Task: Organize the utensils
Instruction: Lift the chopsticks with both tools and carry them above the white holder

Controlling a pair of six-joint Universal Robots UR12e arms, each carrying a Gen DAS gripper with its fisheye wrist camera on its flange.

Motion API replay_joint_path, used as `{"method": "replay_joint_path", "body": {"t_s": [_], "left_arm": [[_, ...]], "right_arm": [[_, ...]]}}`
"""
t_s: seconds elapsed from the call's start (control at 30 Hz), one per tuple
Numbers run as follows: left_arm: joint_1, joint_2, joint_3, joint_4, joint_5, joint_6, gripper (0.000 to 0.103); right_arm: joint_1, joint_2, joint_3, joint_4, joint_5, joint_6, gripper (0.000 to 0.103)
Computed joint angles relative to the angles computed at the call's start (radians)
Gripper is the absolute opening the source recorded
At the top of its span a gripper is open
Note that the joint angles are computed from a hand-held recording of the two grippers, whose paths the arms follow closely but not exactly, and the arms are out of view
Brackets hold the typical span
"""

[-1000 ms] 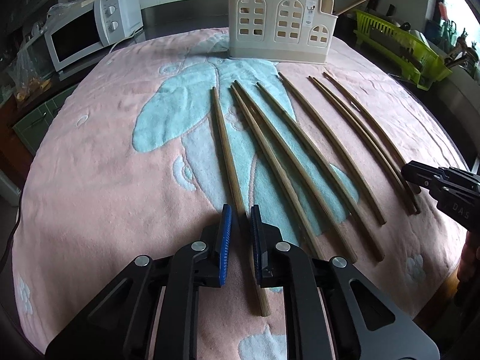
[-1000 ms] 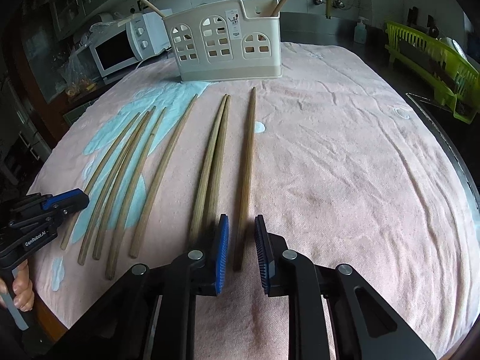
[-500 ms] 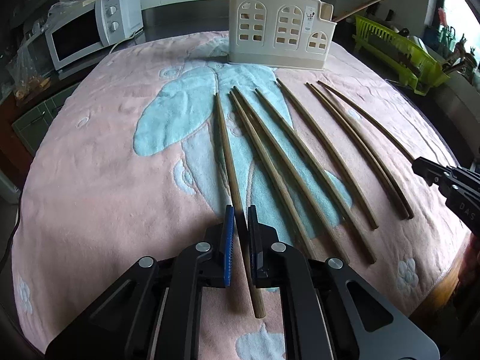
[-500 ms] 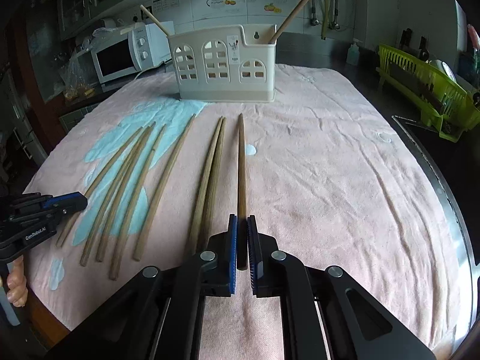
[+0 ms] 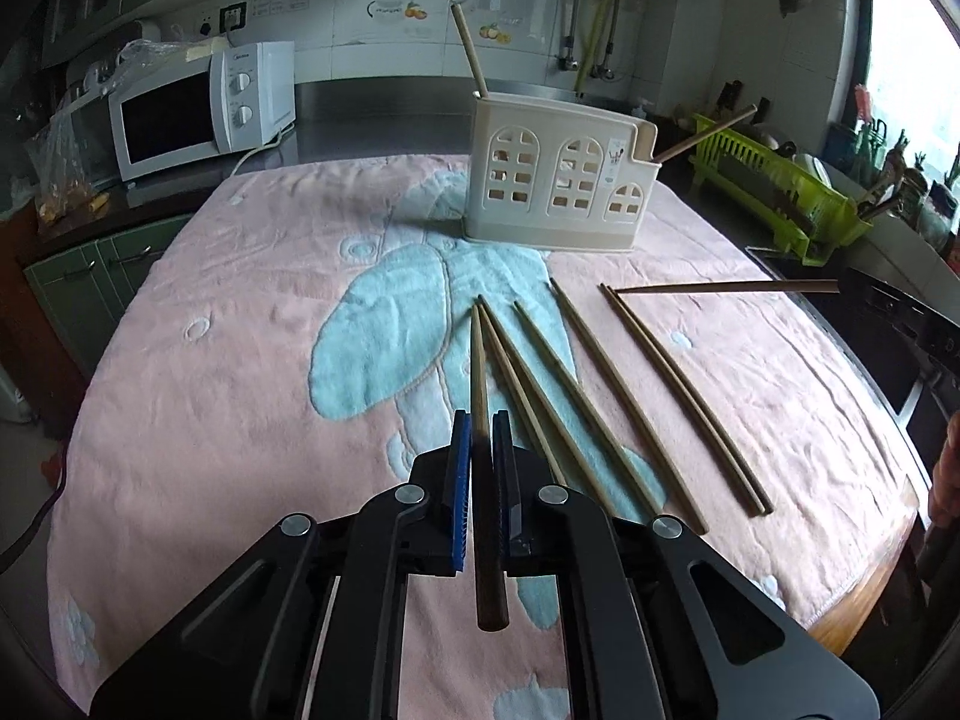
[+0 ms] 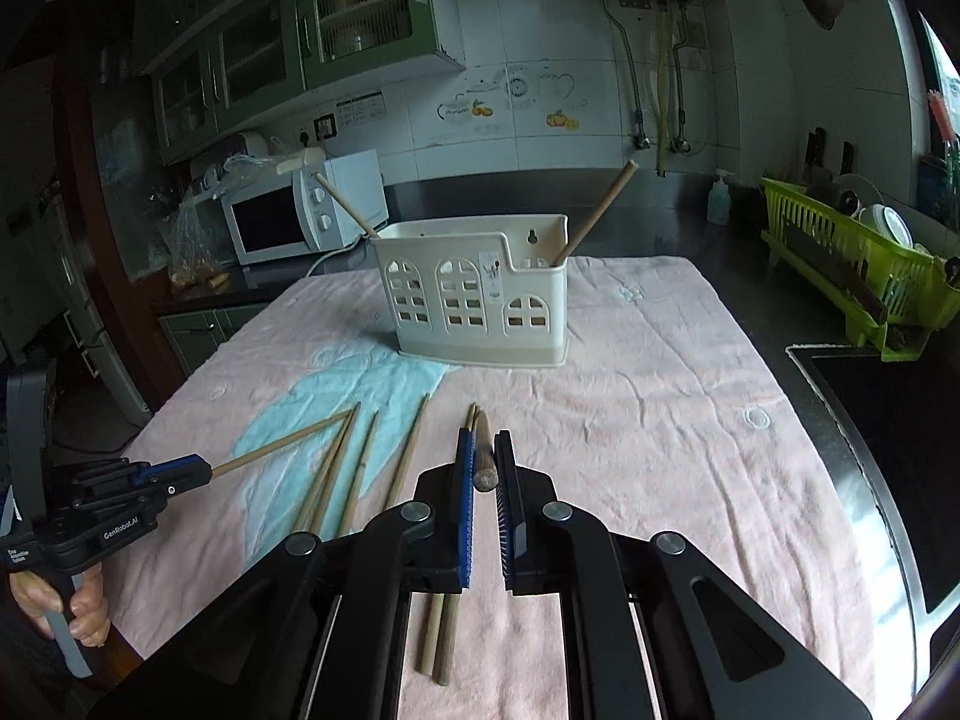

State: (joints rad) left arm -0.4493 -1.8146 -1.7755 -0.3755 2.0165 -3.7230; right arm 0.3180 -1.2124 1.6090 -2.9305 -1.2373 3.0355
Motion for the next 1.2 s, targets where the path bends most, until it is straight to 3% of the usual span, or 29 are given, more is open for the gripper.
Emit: {"method": "replay_joint_path", "body": {"t_s": [0.53,1.2], "left_arm": [[0.004,-0.005,0.007,0.159,0.043,0.088,0.004],[-0.013,0.005,-0.045,0.173,0.015,0.079,0.004]], "right_arm": [[0.003,0.026,-0.054,-0.028,0.046,0.029,0.007],[-0.001,0.011,-0.025,-0.037,0.048,0.034,0.007]]}}
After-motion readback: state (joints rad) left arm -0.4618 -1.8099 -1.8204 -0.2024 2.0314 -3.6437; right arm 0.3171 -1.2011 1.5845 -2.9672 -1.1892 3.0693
